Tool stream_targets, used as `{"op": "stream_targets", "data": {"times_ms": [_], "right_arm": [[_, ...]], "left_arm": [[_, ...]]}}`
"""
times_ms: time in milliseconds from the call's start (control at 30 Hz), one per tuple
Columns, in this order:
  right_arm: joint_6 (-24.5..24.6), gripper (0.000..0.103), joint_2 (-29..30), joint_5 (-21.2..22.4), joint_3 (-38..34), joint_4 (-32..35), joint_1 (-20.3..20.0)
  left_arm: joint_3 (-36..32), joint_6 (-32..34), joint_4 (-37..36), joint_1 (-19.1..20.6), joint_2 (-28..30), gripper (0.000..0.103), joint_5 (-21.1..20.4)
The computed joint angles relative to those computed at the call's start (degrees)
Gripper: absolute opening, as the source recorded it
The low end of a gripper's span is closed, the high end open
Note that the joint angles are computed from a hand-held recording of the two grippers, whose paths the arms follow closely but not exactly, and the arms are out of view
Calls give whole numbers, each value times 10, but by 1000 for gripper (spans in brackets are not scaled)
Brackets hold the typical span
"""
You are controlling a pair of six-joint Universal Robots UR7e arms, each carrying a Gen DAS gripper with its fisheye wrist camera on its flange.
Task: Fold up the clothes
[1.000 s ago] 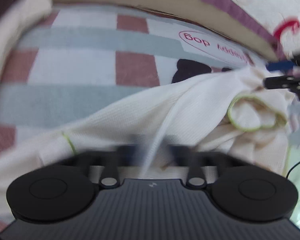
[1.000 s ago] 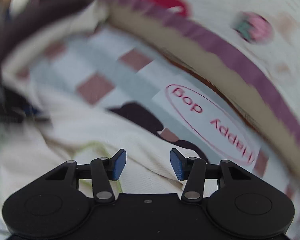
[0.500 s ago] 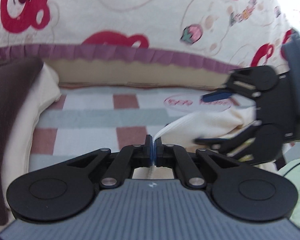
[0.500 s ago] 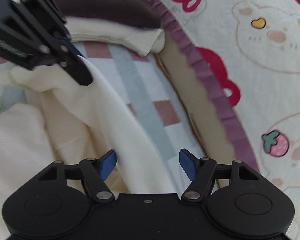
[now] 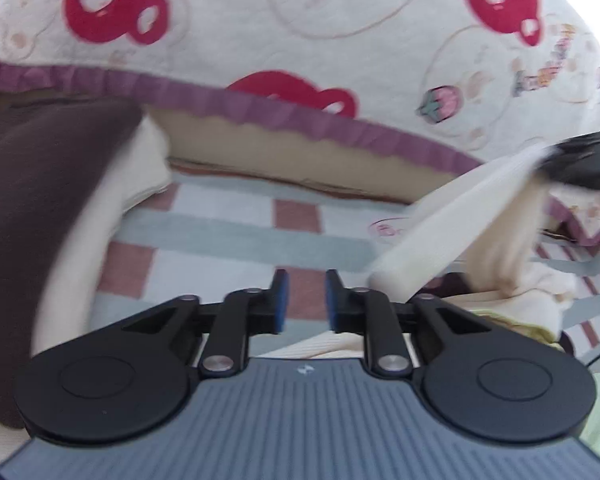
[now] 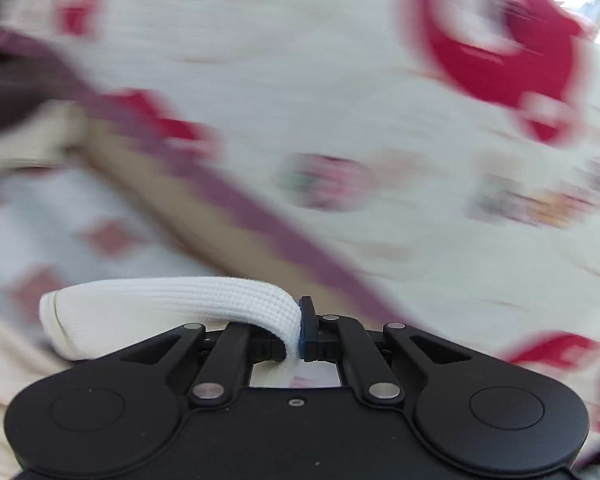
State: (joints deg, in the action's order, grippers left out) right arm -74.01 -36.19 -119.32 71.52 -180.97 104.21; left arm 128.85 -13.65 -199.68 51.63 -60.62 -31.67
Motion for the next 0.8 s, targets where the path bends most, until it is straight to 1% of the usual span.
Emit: {"op": "stream_targets", "data": {"times_ms": [67,100,133,167,200,233,267,300,333,367,433,500,567,600,667,733,767,800], "right_arm": [[-34,3,22,-44,-74,-53,-11],[-46,3,33,-63,-114,-73,-18],[-52,4,42,-81,-153,-88,-25],[-61,6,54,-100,-194,-102,-31],[-65,11,62,-117,-218,-119,-37],[-63,31,65,-130,-230,-134,-43],[-61,54,67,-143,-242,-147,-49],[-40,57,56,-152,-230,-137,-55],[1,54,33,-156,-195,-102,-61],[40,54,5,-154,-150,-68,-65],[81,54,-29,-152,-81,-39,-71],[110,55,-52,-133,-21,-39,-74],[149,55,-86,-99,42,-6,-79],[169,55,-103,-76,69,16,-82],[200,56,-132,-19,111,61,-88],[210,56,-167,53,150,119,-97],[214,57,-183,78,167,150,-102],[216,58,-197,103,182,182,-106]], "left_arm": [[-2,-25,32,5,-4,26,0],[-6,-23,38,9,-1,30,-1],[-10,-21,48,12,2,32,-3],[-15,-19,59,14,5,34,-4],[-19,-20,73,17,7,35,-9],[-24,-21,88,20,8,35,-14],[-27,-22,98,23,9,36,-22],[-27,-22,105,24,10,40,-30],[-27,-22,110,24,11,42,-38],[-28,-21,118,24,10,42,-47],[-30,-20,138,24,10,42,-64],[-33,-9,148,23,14,42,-80],[-39,1,158,23,20,43,-93],[-43,8,162,24,25,44,-102],[-55,25,177,32,35,46,-129],[-70,39,197,40,46,47,-155],[-79,46,211,46,52,48,-172],[-89,44,221,51,59,49,-178]]}}
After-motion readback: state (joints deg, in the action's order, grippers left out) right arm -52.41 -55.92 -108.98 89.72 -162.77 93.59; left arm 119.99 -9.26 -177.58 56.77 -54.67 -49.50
